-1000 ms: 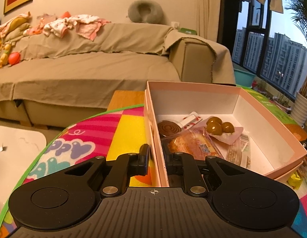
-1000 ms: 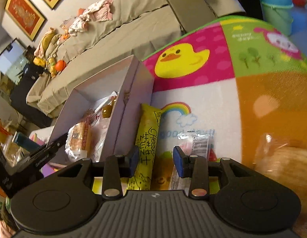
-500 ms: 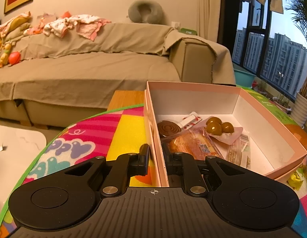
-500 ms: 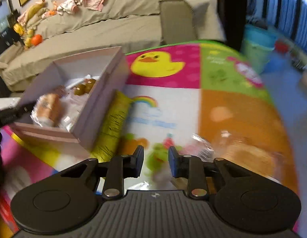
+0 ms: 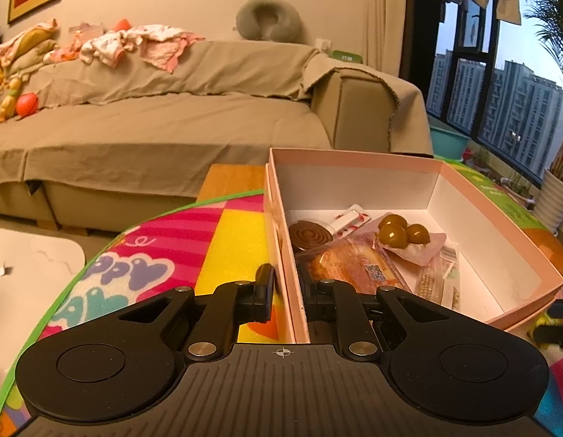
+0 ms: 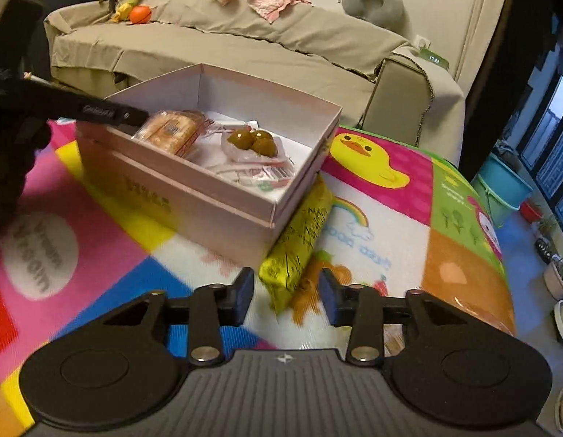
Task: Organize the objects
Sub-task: 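Move the right gripper back over the remaining snacks on the mat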
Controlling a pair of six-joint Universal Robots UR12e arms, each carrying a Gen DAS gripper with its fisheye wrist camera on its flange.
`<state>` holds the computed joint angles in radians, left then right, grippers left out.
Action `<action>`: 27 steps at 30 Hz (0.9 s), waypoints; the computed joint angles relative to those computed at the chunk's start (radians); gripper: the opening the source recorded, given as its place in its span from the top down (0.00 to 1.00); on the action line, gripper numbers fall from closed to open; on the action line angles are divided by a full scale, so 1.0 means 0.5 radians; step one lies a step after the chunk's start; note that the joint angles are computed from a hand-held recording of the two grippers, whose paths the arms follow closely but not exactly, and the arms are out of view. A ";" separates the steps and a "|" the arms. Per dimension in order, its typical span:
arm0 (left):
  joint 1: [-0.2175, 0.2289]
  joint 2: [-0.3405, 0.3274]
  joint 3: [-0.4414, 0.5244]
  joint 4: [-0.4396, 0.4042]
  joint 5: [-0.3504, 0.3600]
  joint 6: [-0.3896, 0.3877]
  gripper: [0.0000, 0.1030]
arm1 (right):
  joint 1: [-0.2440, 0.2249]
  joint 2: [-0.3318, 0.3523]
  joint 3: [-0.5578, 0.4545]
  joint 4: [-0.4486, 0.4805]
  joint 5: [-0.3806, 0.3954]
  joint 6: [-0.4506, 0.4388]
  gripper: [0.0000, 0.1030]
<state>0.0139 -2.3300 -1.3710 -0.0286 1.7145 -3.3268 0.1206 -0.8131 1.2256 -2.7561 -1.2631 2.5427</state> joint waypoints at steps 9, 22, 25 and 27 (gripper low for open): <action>0.002 -0.001 -0.007 0.027 -0.005 -0.014 0.85 | -0.064 -0.100 0.126 -0.052 -0.140 0.349 0.92; 0.003 0.005 -0.014 0.020 0.001 -0.006 0.85 | -0.157 -0.266 0.397 -0.086 0.040 0.317 0.18; 0.003 0.006 -0.015 0.020 0.002 -0.005 0.85 | -0.144 -0.266 0.409 -0.062 -0.030 0.326 0.15; 0.002 0.005 -0.014 0.019 0.003 -0.006 0.85 | -0.157 -0.264 0.407 -0.009 -0.005 0.405 0.15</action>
<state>0.0151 -2.3273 -1.3780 -0.0189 1.7159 -3.3300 0.0424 -0.9451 1.4291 -2.7606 -1.2658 2.7454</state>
